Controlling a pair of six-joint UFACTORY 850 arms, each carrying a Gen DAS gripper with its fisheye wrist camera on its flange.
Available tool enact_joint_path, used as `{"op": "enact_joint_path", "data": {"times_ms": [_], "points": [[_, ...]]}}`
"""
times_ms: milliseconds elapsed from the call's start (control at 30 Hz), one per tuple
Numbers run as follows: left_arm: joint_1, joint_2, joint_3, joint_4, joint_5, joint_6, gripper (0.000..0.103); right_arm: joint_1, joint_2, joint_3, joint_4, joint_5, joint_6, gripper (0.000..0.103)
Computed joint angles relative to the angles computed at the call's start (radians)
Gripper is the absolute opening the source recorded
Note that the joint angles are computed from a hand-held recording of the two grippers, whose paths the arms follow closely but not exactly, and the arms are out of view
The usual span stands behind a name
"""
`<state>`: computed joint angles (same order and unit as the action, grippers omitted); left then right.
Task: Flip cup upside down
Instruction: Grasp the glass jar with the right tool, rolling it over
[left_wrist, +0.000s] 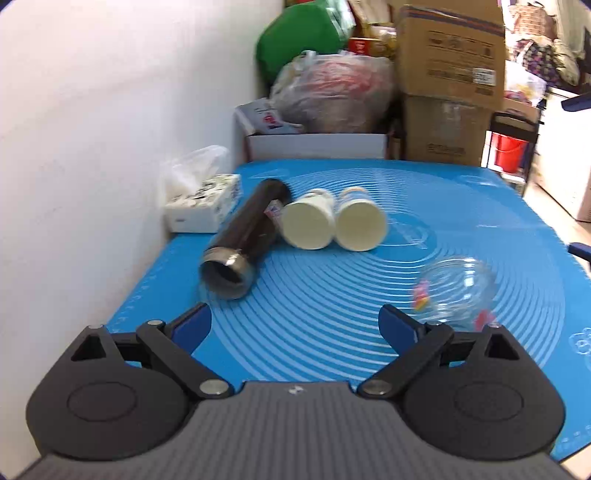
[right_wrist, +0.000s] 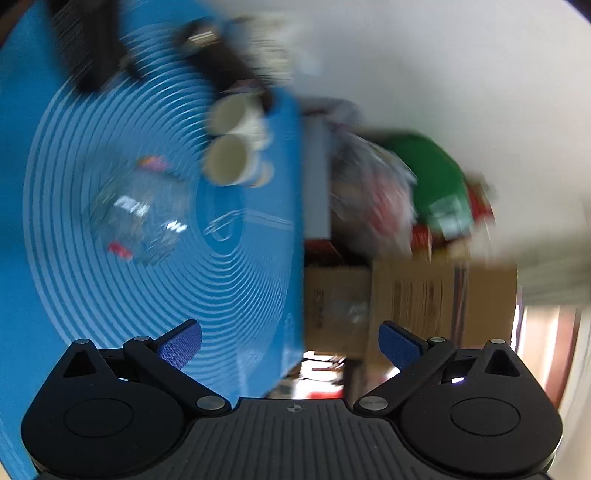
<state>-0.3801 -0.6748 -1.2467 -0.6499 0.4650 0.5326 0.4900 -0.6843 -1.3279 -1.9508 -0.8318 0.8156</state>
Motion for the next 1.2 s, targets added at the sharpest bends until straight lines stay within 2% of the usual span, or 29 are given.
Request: {"op": "enact_joint_path", "data": {"times_ms": [167,333,500,600,833,1100,1200], "points": [[0.024,0.001,0.022,0.042,0.004,-0.054,0.096,0.024,-0.083,-0.051,-0.03,-0.055,-0.418,0.103],[0.03,-0.015,0.025,0.047,0.035,-0.067,0.096,0.024,-0.146,-0.09,-0.089,-0.036,-0.686,0.103],[0.037,-0.026,0.024,0.1,0.045,-0.098,0.096,0.018,-0.186,-0.114,-0.147,0.031,-0.887,0.103],[0.047,-0.027,0.021,0.144,0.027,-0.155,0.096,0.02,-0.201,-0.129,-0.104,0.088,-1.016,0.103],[0.062,-0.037,0.006,0.188,-0.001,-0.201,0.097,0.015,-0.248,-0.175,-0.05,0.154,-1.219,0.101],[0.075,-0.052,-0.014,0.193,-0.029,-0.211,0.097,0.02,-0.306,-0.253,0.074,0.159,-1.354,0.091],[0.079,-0.054,-0.016,0.199,-0.037,-0.224,0.096,0.019,-0.308,-0.259,0.091,0.171,-1.378,0.09]]}}
